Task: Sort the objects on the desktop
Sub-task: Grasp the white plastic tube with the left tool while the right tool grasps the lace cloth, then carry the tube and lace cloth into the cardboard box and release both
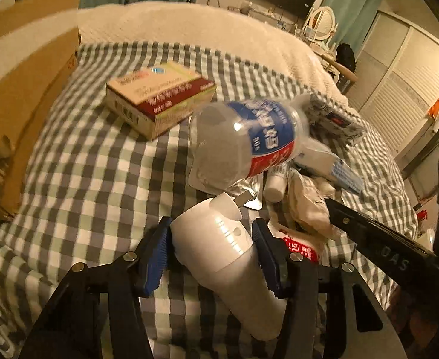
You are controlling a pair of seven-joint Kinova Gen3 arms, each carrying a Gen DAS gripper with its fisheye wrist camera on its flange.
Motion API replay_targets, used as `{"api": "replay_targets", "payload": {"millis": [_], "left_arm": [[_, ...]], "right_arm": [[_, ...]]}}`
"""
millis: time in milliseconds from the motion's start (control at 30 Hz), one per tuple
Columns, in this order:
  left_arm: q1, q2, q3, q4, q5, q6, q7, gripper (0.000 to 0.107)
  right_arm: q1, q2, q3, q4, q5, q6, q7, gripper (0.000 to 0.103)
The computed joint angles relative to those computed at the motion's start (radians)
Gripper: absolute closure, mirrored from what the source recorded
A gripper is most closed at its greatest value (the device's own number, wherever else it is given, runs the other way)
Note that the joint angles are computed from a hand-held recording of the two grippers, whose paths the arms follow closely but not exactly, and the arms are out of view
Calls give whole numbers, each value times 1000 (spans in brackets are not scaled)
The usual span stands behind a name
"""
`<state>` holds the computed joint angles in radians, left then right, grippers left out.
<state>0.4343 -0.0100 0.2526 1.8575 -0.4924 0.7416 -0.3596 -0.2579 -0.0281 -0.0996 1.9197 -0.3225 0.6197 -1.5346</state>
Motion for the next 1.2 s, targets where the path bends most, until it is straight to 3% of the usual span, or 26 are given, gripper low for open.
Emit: {"api": "replay_targets", "payload": {"millis": [300, 433, 567, 700, 800, 933, 1100, 1167, 1200], "left_arm": [[13, -105, 79, -34, -130, 131, 119, 52], [-37, -189, 135, -55, -192, 192, 150, 52], [-104, -280, 149, -101, -216, 264, 93, 52], [-164, -379, 60, -131, -178, 284, -24, 52], [-189, -434, -62, -133, -128, 282, -146, 52], [-180, -434, -247, -119, -86, 282, -309, 52], [-200, -418, -436, -55, 36, 171, -484, 52], [-204, -411, -463, -35, 65, 148, -520, 51], [-206, -408, -471, -29, 80, 142, -543, 45]], "right_arm": [[5, -165, 35, 7, 13, 76, -26, 97], [-2, -238, 31, -50, 31, 137, -46, 97], [-31, -277, -12, -146, 55, 167, -72, 97], [-92, -234, -65, -289, 56, 187, -89, 97], [-137, -151, -152, -414, 113, 180, -137, 97], [-223, -1, -233, -559, 223, 182, -224, 97], [-419, 230, -195, -751, 352, 231, -305, 97], [-454, 290, -187, -812, 379, 265, -323, 92], [-479, 314, -174, -837, 407, 275, -350, 83]]}}
